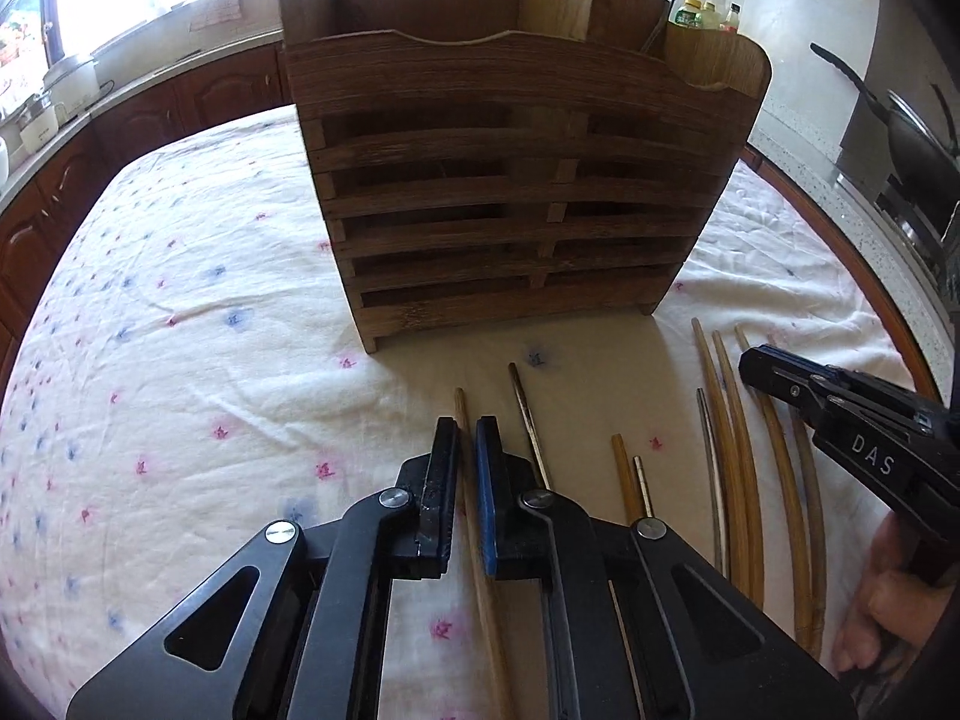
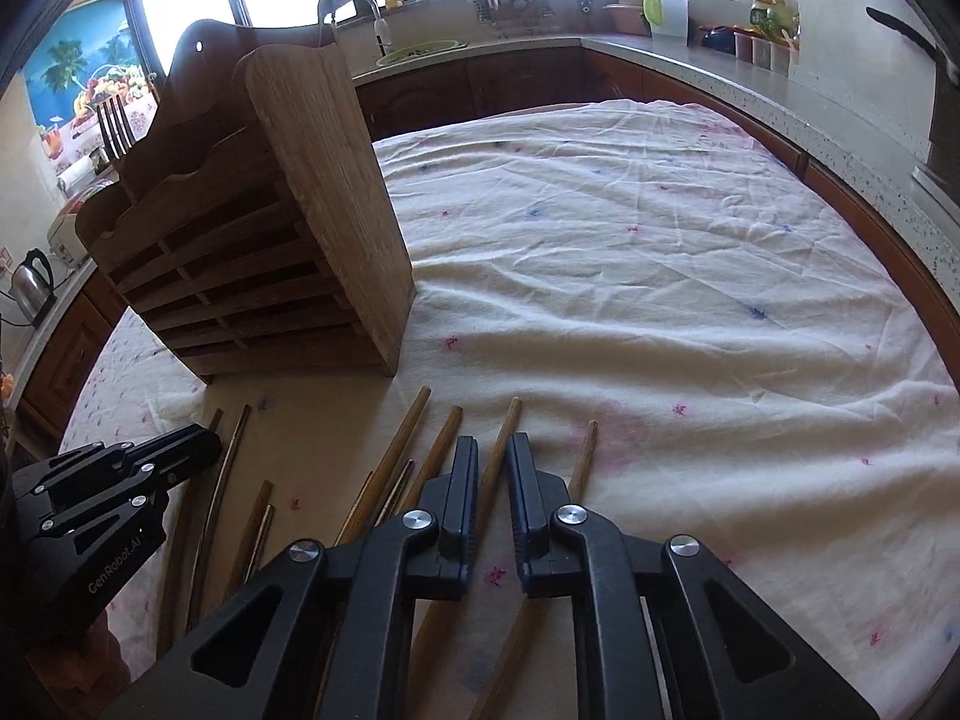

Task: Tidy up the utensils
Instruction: 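Close the left gripper on a wooden chopstick while the right grasps another, then lift both chopsticks upright and lower them into the utensil holder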

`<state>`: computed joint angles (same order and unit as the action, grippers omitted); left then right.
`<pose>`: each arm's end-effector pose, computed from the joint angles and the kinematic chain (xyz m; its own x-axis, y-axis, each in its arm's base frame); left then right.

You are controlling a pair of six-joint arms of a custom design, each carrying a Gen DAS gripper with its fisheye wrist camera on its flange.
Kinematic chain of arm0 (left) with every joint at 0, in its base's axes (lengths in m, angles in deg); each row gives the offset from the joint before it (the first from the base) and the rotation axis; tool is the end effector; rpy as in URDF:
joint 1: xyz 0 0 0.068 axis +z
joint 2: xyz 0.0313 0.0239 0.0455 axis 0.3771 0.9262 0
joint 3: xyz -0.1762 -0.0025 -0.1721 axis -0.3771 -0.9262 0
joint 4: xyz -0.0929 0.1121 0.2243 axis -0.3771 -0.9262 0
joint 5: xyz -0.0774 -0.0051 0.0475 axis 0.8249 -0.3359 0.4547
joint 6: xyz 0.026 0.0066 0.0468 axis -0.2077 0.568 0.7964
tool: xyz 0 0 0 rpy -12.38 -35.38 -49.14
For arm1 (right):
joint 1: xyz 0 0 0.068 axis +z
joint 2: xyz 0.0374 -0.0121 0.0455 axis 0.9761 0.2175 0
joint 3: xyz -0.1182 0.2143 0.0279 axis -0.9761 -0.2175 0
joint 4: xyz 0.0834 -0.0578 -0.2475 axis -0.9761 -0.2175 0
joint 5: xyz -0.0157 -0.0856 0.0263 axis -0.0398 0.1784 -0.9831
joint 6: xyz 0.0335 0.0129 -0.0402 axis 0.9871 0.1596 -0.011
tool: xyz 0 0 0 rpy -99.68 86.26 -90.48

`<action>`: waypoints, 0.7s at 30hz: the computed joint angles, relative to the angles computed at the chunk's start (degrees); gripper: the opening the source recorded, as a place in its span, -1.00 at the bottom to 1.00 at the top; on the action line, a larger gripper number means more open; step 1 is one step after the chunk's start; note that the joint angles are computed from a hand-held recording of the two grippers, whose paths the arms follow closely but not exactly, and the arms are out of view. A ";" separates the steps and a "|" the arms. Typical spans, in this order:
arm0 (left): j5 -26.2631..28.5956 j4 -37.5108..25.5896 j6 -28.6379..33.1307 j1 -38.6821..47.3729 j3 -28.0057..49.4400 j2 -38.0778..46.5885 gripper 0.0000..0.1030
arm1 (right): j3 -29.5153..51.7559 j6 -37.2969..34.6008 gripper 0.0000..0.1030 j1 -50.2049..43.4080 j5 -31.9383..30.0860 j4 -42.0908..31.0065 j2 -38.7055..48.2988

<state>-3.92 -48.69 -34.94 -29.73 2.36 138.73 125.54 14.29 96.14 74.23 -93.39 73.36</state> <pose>0.2089 -0.2369 0.1790 -0.7738 -0.2148 -0.5960 -0.2071 0.9748 -0.0824 0.2703 0.0995 0.1683 -0.7444 -0.2504 -0.6190 -0.4374 0.8833 0.1686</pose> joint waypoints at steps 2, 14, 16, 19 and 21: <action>-0.18 0.36 -1.26 -0.65 -2.42 -3.29 -0.91 | -0.07 0.45 -0.86 -1.45 -3.01 -0.77 -0.29; -12.05 -14.10 -13.84 -13.33 -6.90 -23.75 -0.91 | -4.54 2.24 -0.90 -4.40 -14.52 -9.83 -20.69; -14.63 -16.56 -15.81 -15.58 -4.18 -22.92 -0.91 | -4.28 2.38 -0.90 -4.86 -15.64 -12.35 -24.97; -19.21 -23.58 -20.53 -20.36 -0.36 -23.47 -0.91 | -3.18 2.22 -0.90 -5.81 -17.47 -15.69 -30.11; -21.79 -26.94 -22.68 -22.77 2.09 -23.12 -0.91 | -2.32 2.17 -0.90 -6.49 -18.72 -17.82 -33.05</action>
<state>-25.71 -75.64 -57.62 -52.51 4.44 115.61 123.22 16.46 89.65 55.51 -111.21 40.32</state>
